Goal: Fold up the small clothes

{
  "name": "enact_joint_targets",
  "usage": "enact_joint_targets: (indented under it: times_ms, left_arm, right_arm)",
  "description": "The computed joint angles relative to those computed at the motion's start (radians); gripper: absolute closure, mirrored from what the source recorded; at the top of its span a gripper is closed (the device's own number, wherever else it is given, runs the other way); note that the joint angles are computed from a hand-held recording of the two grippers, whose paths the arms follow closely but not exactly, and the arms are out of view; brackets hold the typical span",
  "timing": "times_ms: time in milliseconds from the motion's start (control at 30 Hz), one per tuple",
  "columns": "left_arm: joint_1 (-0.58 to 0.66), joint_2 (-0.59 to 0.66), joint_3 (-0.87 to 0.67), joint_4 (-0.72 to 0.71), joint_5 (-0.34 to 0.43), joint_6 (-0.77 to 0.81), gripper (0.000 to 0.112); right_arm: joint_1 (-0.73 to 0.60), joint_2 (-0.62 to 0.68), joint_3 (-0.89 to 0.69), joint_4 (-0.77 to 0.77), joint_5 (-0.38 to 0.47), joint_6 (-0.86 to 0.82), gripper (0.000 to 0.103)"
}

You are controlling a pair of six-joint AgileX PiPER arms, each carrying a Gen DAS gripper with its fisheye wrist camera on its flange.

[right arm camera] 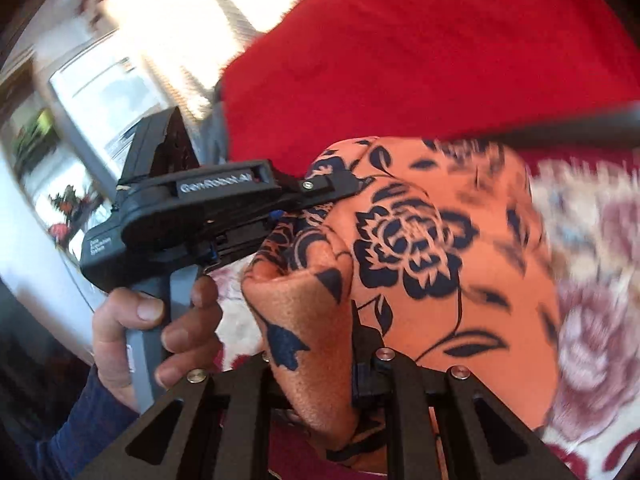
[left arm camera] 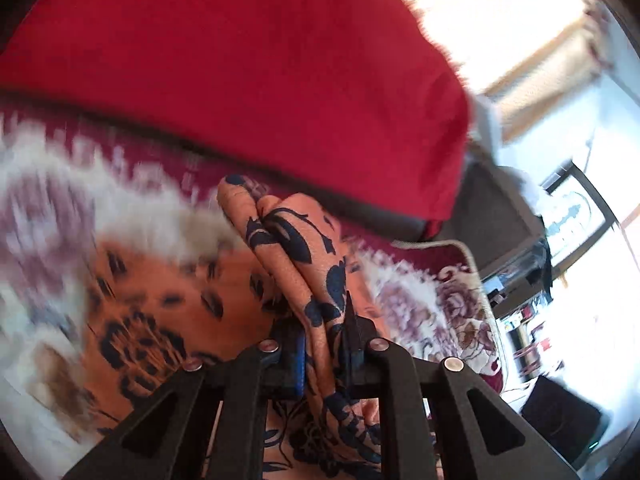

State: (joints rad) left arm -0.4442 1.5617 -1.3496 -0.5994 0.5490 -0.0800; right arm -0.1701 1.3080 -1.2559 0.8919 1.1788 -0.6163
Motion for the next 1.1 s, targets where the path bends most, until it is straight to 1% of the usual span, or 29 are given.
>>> enact_joint_targets:
  times_ms: [33,133,233,267,300,367,500,533,600,633,700,767,800,900,1000,1067,1100]
  left_arm:
    - [0.019,-0.035,0.022,-0.021,-0.005,0.042,0.098]
    - [0.107,-0.048,0.084,-0.133,0.015,0.168,0.098]
    - [0.17,0.013,0.144,-0.147,0.048,0.193,0.099]
    - [0.189,0.054,0.156,-0.157,0.067,0.198,0.099]
    - [0.2,0.084,0.17,-0.186,0.073,0.218,0.099]
    - [0.201,0.095,0.186,-0.24,0.059,0.268,0.099]
    - [0.175,0.032,0.157,-0.205,0.036,0.282,0.099]
    - [0.179,0.014,0.14,-0.215,0.043,0.301,0.099]
    - [0.2,-0.005,0.135,-0.239,0.058,0.342,0.099]
    - [0.211,-0.001,0.131,-0.241,0.07,0.359,0.099]
    - [0.23,0.022,0.14,-0.242,0.09,0.372,0.099]
    - [0.256,0.067,0.168,-0.26,0.111,0.386,0.099]
    - [0.26,0.093,0.183,-0.259,0.109,0.386,0.099]
    - [0.268,0.085,0.231,-0.329,0.097,0.438,0.098]
    - [0.256,0.065,0.217,-0.298,0.096,0.423,0.099]
    - [0.248,0.069,0.204,-0.292,0.096,0.419,0.099]
    - [0.249,0.075,0.203,-0.3,0.096,0.43,0.099]
  right_arm:
    - [0.05,-0.027,-0.011,-0.035,-0.029,0.017,0.088]
    - [0.257,-0.04,-0.017,-0.21,-0.146,0.106,0.088]
    - [0.39,0.03,0.003,-0.332,-0.196,0.206,0.088]
    - [0.42,0.058,0.008,-0.371,-0.2,0.238,0.088]
    - [0.436,0.072,0.01,-0.389,-0.202,0.253,0.088]
    - [0.463,0.069,0.008,-0.432,-0.203,0.283,0.088]
    - [0.485,0.018,-0.062,-0.476,-0.177,0.331,0.088]
    - [0.493,0.017,-0.087,-0.491,-0.175,0.344,0.088]
    - [0.556,0.021,-0.135,-0.562,-0.185,0.411,0.088]
    - [0.57,0.024,-0.137,-0.58,-0.189,0.424,0.088]
    - [0.613,0.048,-0.123,-0.634,-0.214,0.456,0.088]
    - [0.656,0.069,-0.072,-0.671,-0.243,0.487,0.088]
    - [0.682,0.064,-0.053,-0.696,-0.243,0.516,0.088]
    - [0.724,0.061,0.005,-0.742,-0.286,0.552,0.088]
    - [0.738,0.049,-0.029,-0.772,-0.268,0.583,0.088]
    - [0.784,0.023,-0.002,-0.822,-0.284,0.644,0.085]
    - [0.843,0.037,-0.001,-0.883,-0.303,0.717,0.084]
